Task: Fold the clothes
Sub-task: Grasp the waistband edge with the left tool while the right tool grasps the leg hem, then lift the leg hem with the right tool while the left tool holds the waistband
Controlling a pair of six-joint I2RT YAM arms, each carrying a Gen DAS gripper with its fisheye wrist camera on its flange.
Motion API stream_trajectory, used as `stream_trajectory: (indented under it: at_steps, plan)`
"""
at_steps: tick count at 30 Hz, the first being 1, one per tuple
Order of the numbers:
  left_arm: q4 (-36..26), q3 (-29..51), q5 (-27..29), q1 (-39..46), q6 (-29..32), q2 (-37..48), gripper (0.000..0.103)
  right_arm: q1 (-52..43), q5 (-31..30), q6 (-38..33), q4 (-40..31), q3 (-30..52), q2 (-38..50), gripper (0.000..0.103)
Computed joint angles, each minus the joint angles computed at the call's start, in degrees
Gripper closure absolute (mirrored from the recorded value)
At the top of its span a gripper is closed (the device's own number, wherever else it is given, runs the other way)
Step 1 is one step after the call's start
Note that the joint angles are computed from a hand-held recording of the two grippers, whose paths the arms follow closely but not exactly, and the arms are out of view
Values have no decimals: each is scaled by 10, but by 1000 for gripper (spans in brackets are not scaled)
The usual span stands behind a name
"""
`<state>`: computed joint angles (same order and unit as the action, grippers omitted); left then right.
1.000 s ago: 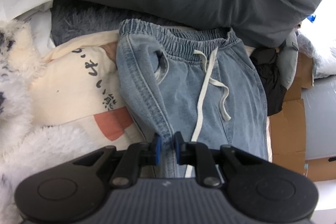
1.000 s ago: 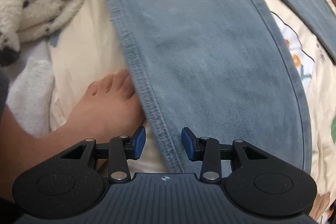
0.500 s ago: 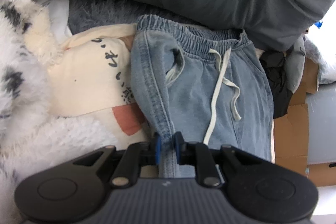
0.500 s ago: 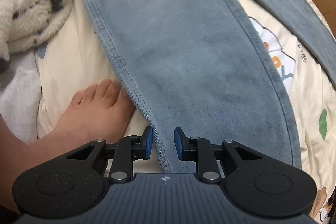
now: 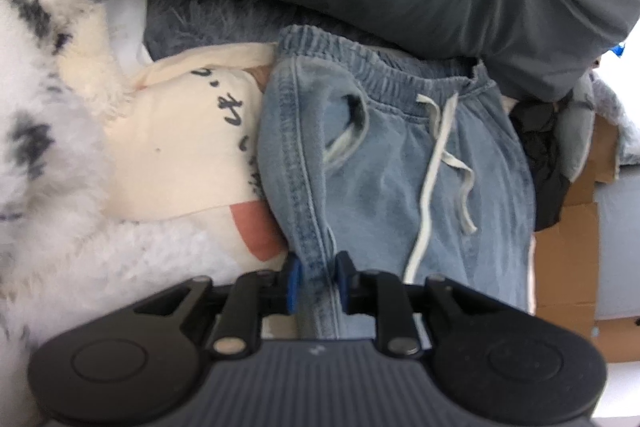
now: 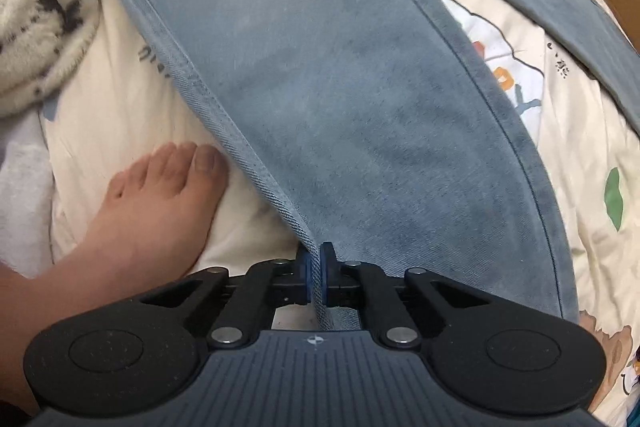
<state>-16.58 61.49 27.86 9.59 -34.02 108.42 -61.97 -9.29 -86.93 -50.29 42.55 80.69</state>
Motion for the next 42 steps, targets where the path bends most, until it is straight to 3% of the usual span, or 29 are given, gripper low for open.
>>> stream_trajectory:
  at_steps: [6, 9, 11, 12, 13, 22, 31, 42]
  plan:
    - [13, -11, -2, 1, -5, -2, 73, -8, -22, 35, -49, 51, 7, 102]
    - [18, -9, -21, -3, -6, 4, 72, -6, -26, 48, -58, 63, 8, 102]
    - [32, -13, -32, -6, -7, 7, 76, -1, -27, 56, -56, 67, 10, 102]
    - [35, -14, -33, -7, -8, 7, 88, 0, -27, 56, -57, 68, 10, 102]
    - [34, -14, -35, -7, -8, 7, 89, 1, -27, 58, -59, 71, 10, 102]
    - [-46, 39, -47, -24, 32, -22, 90, 7, -33, 74, -99, 130, 36, 102]
    - [-67, 76, -71, -67, 5, -53, 90, 33, -35, 125, -140, 236, 87, 102]
    - [-110, 175, -95, -119, -19, -33, 90, 74, -34, 164, -186, 373, 136, 102]
